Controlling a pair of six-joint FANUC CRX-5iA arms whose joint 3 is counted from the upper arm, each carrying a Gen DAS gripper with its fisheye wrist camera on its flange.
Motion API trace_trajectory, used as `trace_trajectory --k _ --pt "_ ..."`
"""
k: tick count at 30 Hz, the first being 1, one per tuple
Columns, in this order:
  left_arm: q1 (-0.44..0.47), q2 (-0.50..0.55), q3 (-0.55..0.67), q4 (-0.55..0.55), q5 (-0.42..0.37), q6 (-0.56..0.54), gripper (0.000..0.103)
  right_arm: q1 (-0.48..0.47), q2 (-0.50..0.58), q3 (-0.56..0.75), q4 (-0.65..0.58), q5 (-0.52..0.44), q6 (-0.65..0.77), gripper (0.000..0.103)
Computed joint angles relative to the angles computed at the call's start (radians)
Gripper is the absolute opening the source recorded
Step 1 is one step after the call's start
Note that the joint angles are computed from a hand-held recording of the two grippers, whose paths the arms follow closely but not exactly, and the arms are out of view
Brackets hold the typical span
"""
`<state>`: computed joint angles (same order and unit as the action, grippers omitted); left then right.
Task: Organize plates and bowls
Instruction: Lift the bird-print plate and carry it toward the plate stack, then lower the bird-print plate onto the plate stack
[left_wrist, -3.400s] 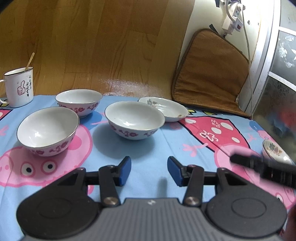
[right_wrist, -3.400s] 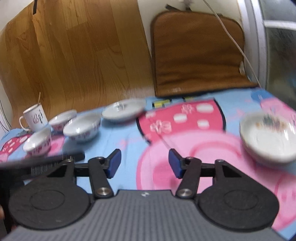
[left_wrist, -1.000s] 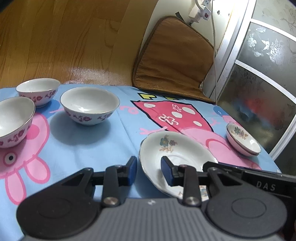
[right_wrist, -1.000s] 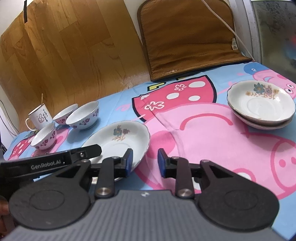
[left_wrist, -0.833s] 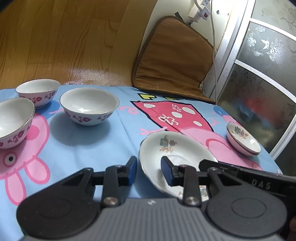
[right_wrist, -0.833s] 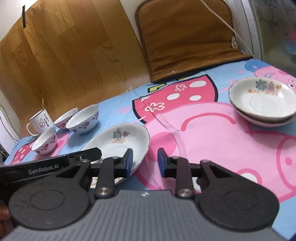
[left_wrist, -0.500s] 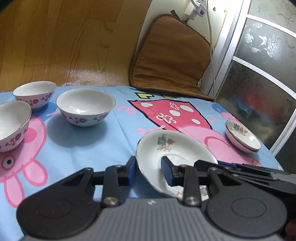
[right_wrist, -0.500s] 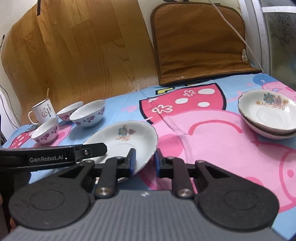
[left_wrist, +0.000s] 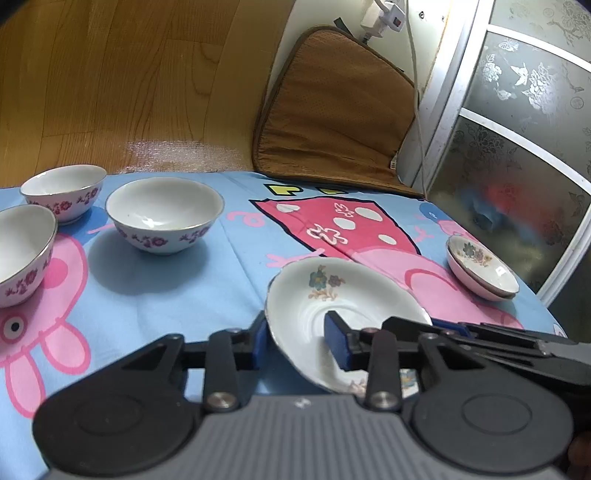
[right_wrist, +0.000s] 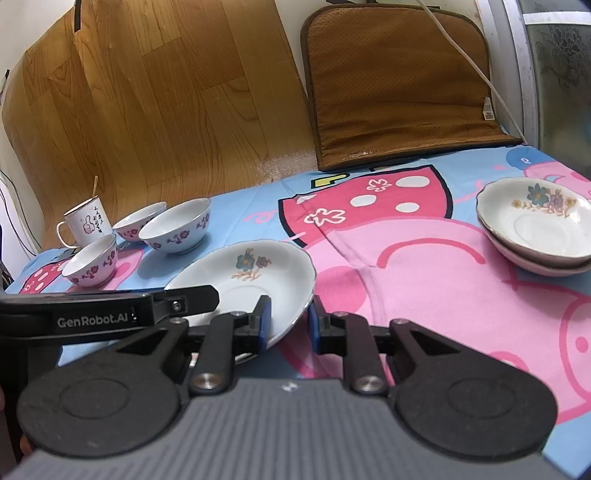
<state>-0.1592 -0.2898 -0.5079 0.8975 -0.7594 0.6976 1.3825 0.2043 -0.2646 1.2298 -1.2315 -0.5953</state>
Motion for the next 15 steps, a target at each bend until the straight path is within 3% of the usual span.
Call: trace_trajectory --k 4,10,15 --pt "0.016 0.009 -0.002 0.028 -0.015 0.015 0.018 0.002 0.010 0.011 -0.002 -0.013 0.005 0.023" --pt "0.008 0.002 -0.005 0.028 -0.010 -0.006 0.018 0.012 0.030 0.034 -0.010 -0.059 0.014 0.023" --pt "-0.003 0.010 0.019 0.018 -0.029 0.045 0.018 0.024 0.025 0.039 -0.015 -0.090 0.028 0.023"
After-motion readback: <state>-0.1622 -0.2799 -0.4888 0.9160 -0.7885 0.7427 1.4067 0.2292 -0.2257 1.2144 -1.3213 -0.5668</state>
